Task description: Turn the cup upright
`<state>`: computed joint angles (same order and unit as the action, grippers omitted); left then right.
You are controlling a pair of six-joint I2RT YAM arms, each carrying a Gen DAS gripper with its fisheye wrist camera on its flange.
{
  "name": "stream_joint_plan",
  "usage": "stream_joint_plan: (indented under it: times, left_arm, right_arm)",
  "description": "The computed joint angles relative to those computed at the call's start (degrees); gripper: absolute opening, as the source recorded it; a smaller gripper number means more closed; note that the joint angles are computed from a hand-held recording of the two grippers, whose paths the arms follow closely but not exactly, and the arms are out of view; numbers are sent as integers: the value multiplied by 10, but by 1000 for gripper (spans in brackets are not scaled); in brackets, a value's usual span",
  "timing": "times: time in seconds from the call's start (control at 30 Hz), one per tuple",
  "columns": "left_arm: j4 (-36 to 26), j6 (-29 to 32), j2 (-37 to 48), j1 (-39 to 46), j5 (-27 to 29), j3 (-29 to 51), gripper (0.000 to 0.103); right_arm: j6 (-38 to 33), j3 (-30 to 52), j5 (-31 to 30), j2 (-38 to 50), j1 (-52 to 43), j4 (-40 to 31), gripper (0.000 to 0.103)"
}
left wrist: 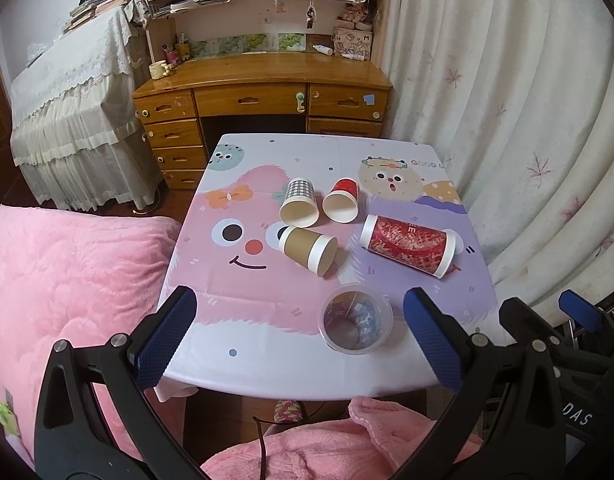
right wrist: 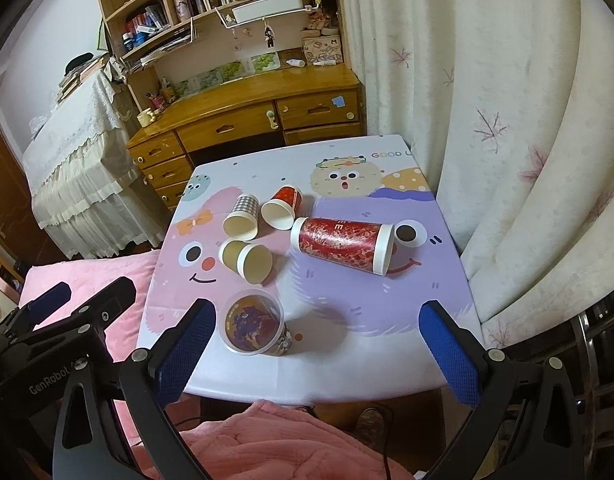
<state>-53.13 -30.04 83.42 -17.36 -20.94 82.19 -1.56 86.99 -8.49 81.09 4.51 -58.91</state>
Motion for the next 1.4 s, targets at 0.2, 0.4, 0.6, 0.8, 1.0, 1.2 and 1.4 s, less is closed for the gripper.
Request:
stream_joint_plan:
  times: [0.2,0.4,0.6,0.8,1.0,1.2,1.4]
  left_arm:
    - [3,2,2,2,1,0,103]
    - [4,5,6,5,2,2,103]
    - [11,11,-1,13,5,-12,103]
    - [17,13,-16,20,6,-36,102]
    - [11,7,-29,16,1,-50,103]
    - [10,8,-29,17,0,-52,103]
    - [10,9,-28,17,0,-50,102]
  right_arm:
    - [-3,1,0,1,-1,0,103]
    - [-3,2,0,2,-1,0,103]
    - [-3,-1,-1,5,-1,2,103]
    - [-5,-17,-1,4,0,11,103]
    - [-6,-22,-2,2,2,10,103]
    - [-6,-22,-1,3,4,7,103]
    - [-6,-23,-1,3,4,7,103]
